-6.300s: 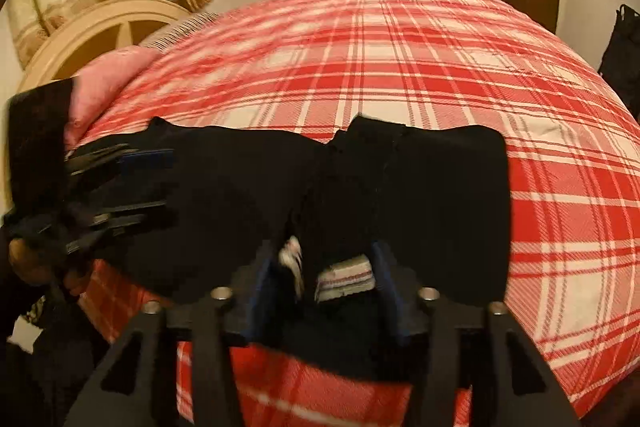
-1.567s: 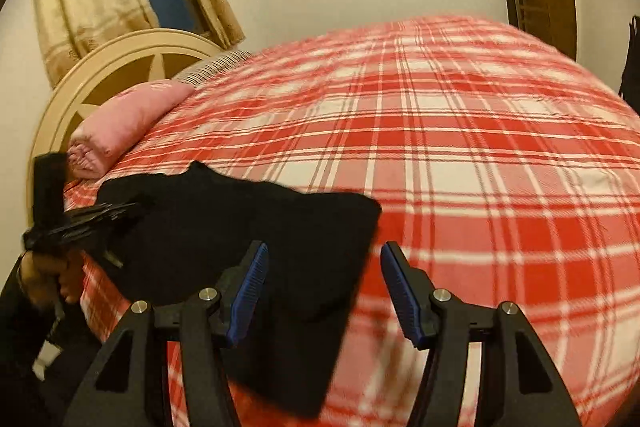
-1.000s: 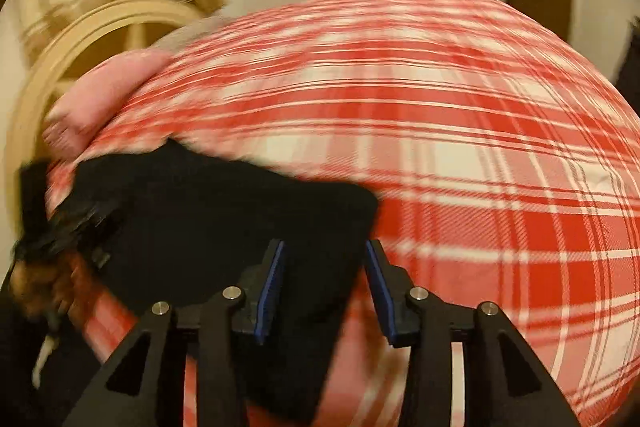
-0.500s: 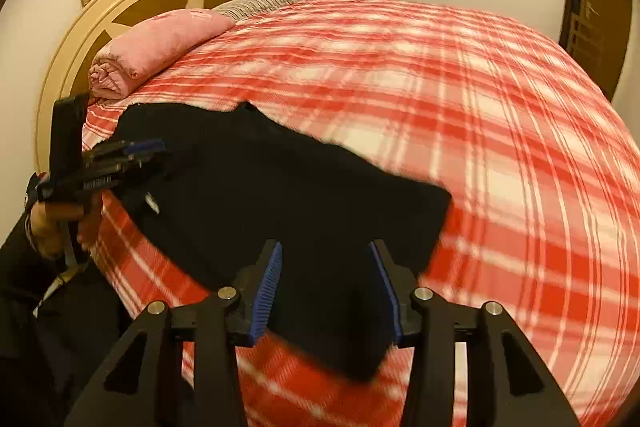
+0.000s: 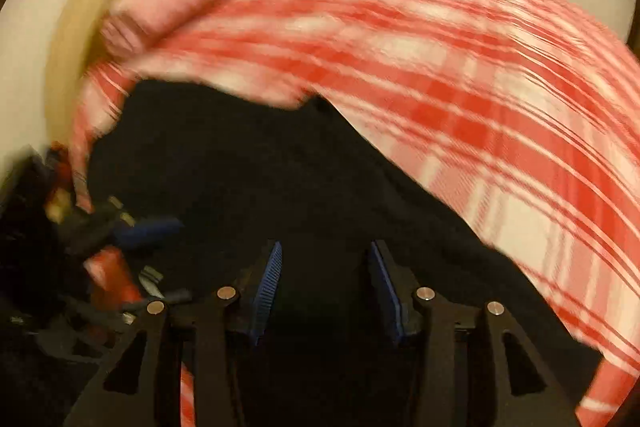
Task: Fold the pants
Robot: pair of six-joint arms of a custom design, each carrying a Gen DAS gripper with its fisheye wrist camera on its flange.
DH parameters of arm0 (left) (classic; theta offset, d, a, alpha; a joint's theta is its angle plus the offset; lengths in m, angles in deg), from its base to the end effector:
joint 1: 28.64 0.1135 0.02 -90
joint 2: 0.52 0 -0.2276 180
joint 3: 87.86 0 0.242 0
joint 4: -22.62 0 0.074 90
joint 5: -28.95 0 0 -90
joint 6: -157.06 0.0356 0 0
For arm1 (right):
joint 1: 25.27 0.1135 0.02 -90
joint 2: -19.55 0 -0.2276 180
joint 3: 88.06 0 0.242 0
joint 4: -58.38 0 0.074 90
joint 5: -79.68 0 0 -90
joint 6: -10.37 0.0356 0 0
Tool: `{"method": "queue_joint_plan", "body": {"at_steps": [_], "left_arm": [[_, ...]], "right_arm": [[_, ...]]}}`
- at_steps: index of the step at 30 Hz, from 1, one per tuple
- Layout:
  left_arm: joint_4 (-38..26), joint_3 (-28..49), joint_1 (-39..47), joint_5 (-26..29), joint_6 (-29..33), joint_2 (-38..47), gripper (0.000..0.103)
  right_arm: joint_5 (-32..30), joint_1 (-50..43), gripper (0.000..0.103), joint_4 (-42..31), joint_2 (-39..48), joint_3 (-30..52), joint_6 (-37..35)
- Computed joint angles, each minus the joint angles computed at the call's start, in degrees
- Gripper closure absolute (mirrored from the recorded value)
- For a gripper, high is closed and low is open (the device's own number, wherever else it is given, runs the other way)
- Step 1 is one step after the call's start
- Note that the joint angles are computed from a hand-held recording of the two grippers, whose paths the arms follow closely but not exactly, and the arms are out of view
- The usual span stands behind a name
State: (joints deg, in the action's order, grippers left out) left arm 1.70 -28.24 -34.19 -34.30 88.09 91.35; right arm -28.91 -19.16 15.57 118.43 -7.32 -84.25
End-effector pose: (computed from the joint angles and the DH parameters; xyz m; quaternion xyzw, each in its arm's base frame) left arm 0.2926 -0.0445 0.1272 0.2833 0.8815 -0.1761 0.3341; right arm 0.3343 0.0472 0.1688 -0.1297 0.9474 0.1596 0.2455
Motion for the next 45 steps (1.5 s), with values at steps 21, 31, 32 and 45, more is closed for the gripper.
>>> {"method": "queue_joint_plan", "body": {"at_steps": [21, 31, 32, 45], "left_arm": [[-3.4, -2.1, 13.7, 7.4, 6.3, -2.2, 0.027], [-2.7, -3.1, 12.3, 6.1, 5.2, -3.2, 0.025], [-3.1, -2.9, 12.2, 5.9, 5.0, -3.4, 0.025], [-3.8, -2.0, 22.1, 4.6, 8.9, -7.6, 0.021]], "right_arm": [[-4.9, 2.4, 0.100, -9.7, 39.2, 46.7, 14.7], [-5.2, 1.9, 0.051, -4.6, 21.7, 27.5, 8.9], [-4.8, 1.6, 0.047, -4.5, 18.5, 24.2, 7.3], [3.3, 10.9, 0.046, -3.8, 5.6, 12.0, -3.1]]}}
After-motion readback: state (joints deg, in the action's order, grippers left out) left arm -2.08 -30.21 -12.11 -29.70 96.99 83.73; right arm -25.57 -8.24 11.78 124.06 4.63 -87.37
